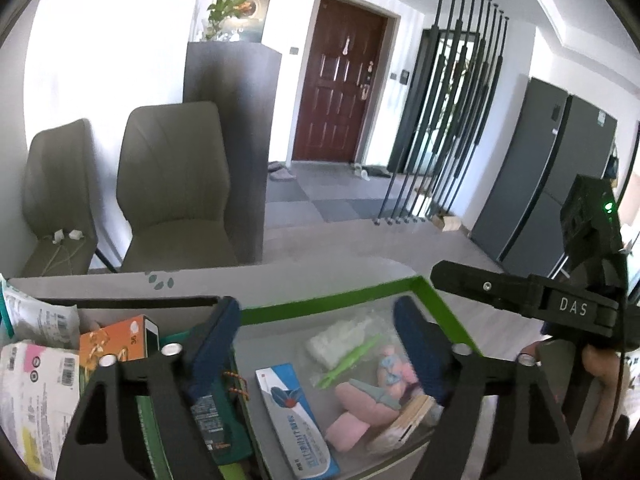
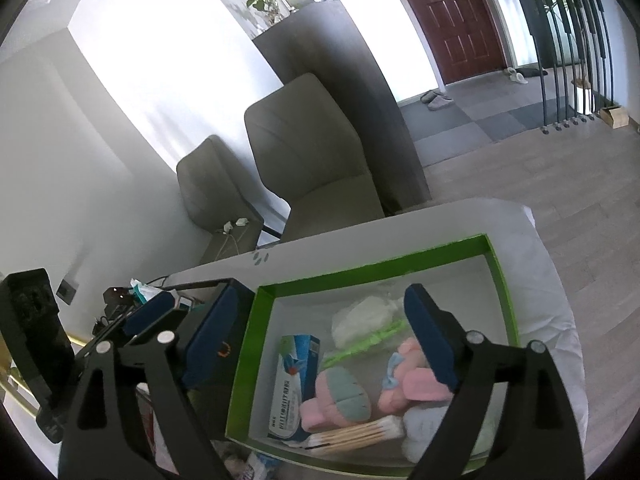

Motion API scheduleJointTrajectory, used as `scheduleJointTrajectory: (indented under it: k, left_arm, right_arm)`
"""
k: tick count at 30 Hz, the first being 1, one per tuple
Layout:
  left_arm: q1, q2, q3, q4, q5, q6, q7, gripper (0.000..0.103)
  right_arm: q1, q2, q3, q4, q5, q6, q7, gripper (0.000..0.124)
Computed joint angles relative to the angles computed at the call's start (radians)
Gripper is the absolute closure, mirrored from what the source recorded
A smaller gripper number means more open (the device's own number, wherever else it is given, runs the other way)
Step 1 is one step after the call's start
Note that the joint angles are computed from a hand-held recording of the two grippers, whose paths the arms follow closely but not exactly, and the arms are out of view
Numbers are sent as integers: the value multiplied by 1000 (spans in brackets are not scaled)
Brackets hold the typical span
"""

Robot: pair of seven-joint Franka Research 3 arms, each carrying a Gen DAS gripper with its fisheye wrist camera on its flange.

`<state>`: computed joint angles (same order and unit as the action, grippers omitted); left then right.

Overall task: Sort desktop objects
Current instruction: 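Withdraw the right gripper from the box back toward the table items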

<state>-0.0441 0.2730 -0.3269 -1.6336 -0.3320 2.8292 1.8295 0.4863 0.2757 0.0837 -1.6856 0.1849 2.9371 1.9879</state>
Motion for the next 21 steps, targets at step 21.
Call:
scheduleJointTrajectory:
  k: [21]
  left_arm:
    - [-12,-158,15,-190,-247,87,202,15]
  right_arm:
    - [36,-136,-2,-165,-65,126,62,21]
